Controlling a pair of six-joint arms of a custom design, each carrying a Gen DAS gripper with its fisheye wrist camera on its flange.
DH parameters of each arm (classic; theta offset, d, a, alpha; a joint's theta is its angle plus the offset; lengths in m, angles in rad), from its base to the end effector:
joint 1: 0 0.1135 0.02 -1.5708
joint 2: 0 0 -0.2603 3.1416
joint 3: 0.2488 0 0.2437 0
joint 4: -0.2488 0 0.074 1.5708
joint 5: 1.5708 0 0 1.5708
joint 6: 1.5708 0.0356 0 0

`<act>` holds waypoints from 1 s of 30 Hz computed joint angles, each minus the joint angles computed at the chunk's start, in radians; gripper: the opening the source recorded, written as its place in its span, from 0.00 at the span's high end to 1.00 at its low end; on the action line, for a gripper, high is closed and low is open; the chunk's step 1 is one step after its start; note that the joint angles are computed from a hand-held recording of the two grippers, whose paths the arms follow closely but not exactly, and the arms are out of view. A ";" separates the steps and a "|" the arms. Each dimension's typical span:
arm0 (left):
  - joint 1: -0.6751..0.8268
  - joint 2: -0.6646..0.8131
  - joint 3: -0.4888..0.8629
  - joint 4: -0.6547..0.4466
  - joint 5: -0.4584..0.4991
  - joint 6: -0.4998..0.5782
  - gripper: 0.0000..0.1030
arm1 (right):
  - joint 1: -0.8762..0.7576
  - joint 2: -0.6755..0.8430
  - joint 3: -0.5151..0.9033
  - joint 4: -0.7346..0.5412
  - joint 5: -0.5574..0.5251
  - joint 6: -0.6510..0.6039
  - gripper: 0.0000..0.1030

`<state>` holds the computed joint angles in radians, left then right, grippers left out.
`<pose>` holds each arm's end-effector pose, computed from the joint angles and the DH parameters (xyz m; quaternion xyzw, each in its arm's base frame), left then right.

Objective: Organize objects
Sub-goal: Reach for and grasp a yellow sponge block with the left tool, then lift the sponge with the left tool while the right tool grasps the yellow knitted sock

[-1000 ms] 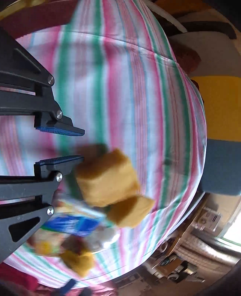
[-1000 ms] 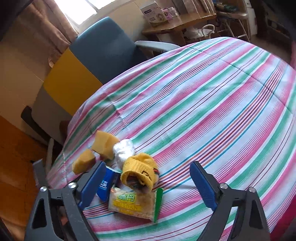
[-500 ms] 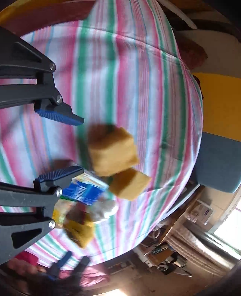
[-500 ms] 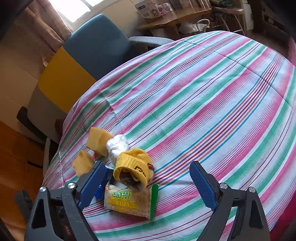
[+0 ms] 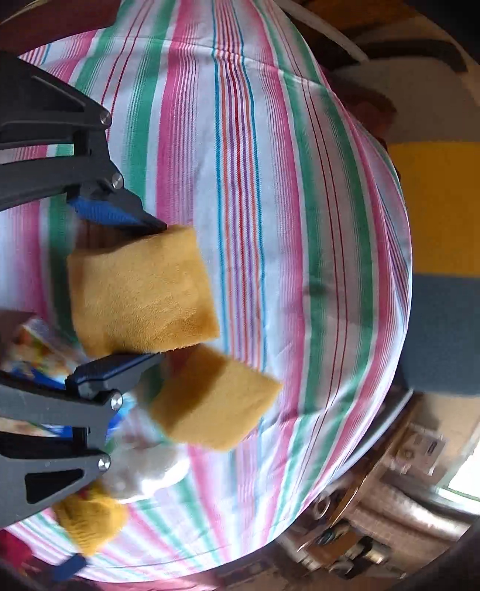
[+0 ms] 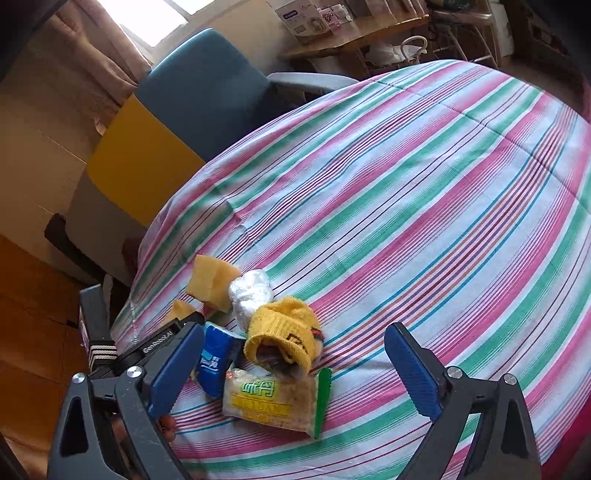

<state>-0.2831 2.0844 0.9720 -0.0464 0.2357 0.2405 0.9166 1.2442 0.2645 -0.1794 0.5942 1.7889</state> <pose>0.3335 -0.1057 0.0554 0.2748 0.9327 -0.1194 0.2006 0.1128 0.1143 0.1025 0.4497 0.8231 0.1288 0.3221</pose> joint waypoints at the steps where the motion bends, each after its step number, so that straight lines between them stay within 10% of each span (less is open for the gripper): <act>1: 0.015 -0.012 -0.017 0.003 0.006 0.026 0.46 | -0.001 -0.003 -0.005 0.007 0.000 -0.004 0.05; 24: 0.543 -0.522 -0.622 -0.179 0.239 0.755 0.46 | -0.129 0.334 0.072 0.293 -0.127 -0.354 0.17; 26: 0.564 -0.483 -0.620 -0.153 0.263 0.756 0.46 | -0.146 0.388 0.102 0.300 -0.158 -0.412 0.32; 28: 0.581 -0.477 -0.625 -0.144 0.280 0.764 0.45 | -0.145 0.443 0.163 0.219 -0.169 -0.436 0.67; 30: 0.594 -0.470 -0.631 -0.134 0.291 0.776 0.45 | -0.132 0.434 0.171 0.187 -0.161 -0.434 0.71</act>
